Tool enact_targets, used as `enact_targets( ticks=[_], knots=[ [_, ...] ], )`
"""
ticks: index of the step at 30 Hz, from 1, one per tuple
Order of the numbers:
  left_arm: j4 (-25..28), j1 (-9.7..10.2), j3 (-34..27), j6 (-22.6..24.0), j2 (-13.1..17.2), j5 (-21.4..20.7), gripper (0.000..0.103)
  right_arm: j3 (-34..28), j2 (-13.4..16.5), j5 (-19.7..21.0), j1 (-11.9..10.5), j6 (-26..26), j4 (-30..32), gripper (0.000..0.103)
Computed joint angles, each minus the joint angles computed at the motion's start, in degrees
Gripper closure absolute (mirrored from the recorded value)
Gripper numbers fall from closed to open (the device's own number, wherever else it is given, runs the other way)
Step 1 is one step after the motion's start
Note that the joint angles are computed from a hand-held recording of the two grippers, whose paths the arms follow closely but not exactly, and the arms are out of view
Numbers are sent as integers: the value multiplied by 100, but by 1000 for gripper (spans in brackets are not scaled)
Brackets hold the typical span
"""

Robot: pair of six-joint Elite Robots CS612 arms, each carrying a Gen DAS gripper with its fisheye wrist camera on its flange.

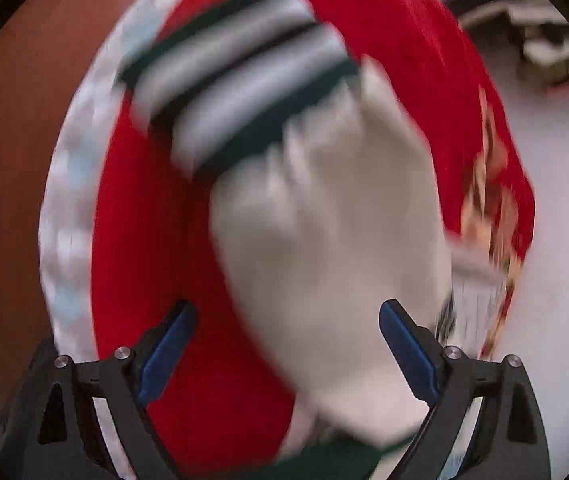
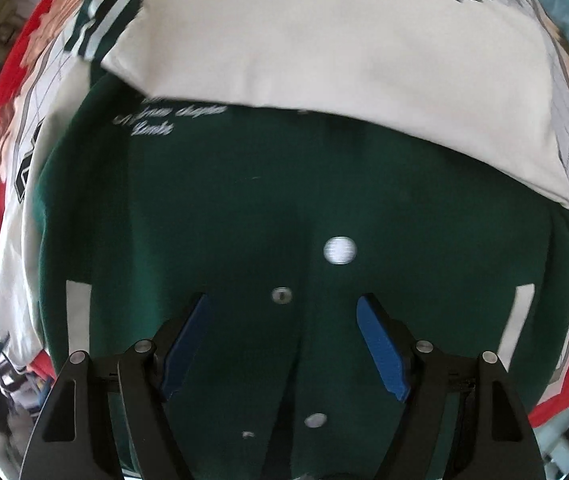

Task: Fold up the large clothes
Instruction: 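Lift the numbered sleeve cuff with the left tool and carry it across the jacket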

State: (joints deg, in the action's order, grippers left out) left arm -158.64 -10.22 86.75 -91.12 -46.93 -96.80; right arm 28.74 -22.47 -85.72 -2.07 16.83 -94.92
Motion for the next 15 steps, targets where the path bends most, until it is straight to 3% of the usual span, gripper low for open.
enact_targets(
  ticks=[2, 4, 5, 10, 15],
  knots=[
    [342, 64, -167, 121, 45, 395, 30, -21, 25, -65, 43, 8, 36, 25],
    [621, 104, -369, 439, 70, 765, 72, 17, 17, -112, 77, 83, 37, 25],
    [623, 105, -441, 619, 76, 970, 80, 63, 1, -142, 92, 117, 15, 25],
    [682, 228, -1198, 2061, 370, 1409, 87, 305, -96, -226, 140, 306, -111, 25],
    [1003, 575, -2350, 2455, 1108, 870, 87, 463, -159, -341, 174, 497, -280, 25]
  ],
)
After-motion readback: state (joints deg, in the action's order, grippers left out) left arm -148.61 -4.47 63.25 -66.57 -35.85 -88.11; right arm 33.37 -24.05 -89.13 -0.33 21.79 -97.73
